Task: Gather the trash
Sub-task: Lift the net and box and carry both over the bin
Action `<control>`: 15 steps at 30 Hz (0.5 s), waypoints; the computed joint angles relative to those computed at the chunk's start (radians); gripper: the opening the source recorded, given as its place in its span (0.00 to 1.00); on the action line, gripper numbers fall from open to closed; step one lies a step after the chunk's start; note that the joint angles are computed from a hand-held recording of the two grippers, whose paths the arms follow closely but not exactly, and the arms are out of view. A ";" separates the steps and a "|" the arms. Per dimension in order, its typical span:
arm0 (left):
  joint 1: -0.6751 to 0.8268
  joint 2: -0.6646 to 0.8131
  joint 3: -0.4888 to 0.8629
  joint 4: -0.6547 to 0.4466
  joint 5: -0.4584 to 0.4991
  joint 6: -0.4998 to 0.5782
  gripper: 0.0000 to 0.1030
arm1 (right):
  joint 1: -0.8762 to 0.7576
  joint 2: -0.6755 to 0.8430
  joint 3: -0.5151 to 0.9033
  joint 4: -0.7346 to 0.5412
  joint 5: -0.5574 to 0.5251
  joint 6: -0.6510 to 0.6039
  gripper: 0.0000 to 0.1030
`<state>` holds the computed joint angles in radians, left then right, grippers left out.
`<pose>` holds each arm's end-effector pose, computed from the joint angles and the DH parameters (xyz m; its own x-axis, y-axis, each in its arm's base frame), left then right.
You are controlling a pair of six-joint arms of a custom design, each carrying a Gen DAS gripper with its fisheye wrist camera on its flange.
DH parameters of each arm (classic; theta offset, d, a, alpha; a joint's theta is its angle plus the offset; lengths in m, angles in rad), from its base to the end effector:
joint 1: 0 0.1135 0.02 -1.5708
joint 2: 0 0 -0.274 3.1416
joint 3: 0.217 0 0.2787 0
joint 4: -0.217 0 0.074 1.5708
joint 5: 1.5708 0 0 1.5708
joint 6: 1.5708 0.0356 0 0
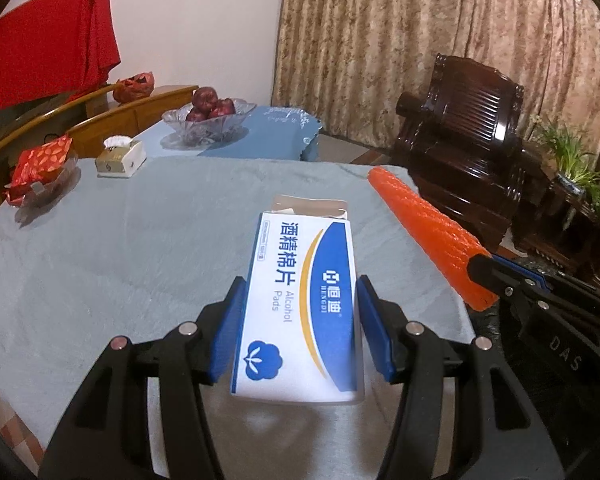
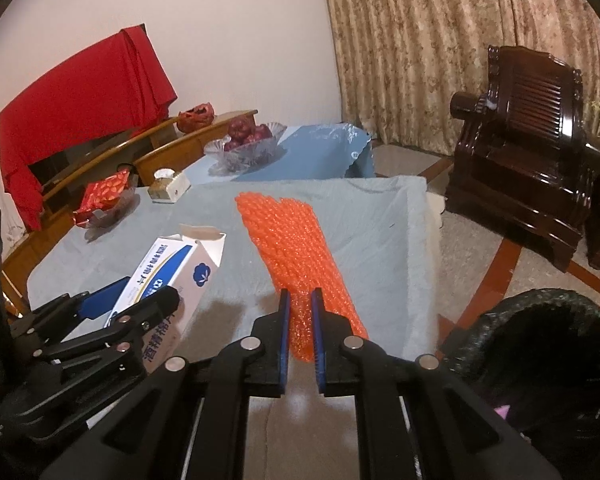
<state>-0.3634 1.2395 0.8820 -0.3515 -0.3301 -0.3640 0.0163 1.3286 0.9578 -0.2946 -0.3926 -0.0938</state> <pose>0.2738 -0.0918 0.2635 -0.6065 -0.1297 -0.7844 -0.1173 0.9904 -0.0730 0.3135 0.0187 0.2708 -0.5850 -0.0961 -0.8053 -0.3724 0.9139 0.1615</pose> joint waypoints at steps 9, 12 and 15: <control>-0.120 -0.046 0.035 -0.048 -0.085 -0.040 0.52 | -0.091 -0.117 -0.020 -0.062 -0.042 -0.023 0.10; -0.165 -0.056 0.050 -0.058 -0.109 -0.049 0.52 | -0.135 -0.153 -0.017 -0.085 -0.066 -0.035 0.10; -0.204 -0.055 0.072 -0.066 -0.127 -0.054 0.52 | -0.179 -0.183 -0.014 -0.104 -0.090 -0.045 0.10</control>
<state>-0.5671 1.1848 0.9541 -0.4173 -0.4572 -0.4177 -0.1627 1.1453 0.9435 -0.3988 -0.4828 -0.1392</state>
